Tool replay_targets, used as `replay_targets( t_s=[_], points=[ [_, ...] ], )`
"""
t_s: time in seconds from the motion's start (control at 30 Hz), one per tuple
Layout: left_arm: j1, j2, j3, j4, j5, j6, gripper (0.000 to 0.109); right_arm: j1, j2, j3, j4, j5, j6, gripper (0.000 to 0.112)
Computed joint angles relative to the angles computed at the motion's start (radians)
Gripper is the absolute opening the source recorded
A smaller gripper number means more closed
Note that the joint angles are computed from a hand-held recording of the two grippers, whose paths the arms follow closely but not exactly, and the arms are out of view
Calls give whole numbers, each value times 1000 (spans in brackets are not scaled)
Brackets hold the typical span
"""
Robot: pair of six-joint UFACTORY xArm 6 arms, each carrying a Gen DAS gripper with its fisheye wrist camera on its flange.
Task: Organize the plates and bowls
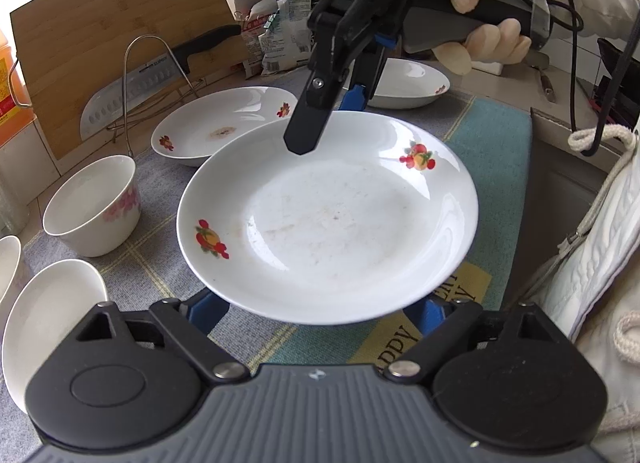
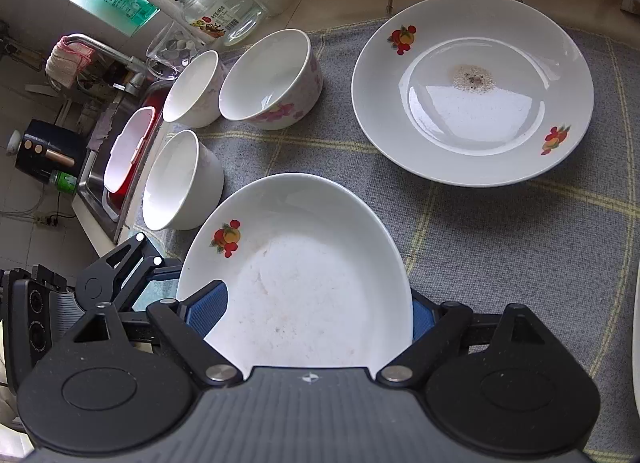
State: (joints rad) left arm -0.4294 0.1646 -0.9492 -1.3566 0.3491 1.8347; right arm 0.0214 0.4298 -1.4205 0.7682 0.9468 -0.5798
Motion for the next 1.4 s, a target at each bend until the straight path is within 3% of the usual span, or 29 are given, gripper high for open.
replay_targets(
  t_s=[0.9,1.4],
  points=[
    [-142,187,-278,149,18,-153,89,-197,-122,103,22,-29,-81,95],
    [-215,345,-489,291,16,-320,89,-321,-72,34,24,5,-126,95]
  ],
)
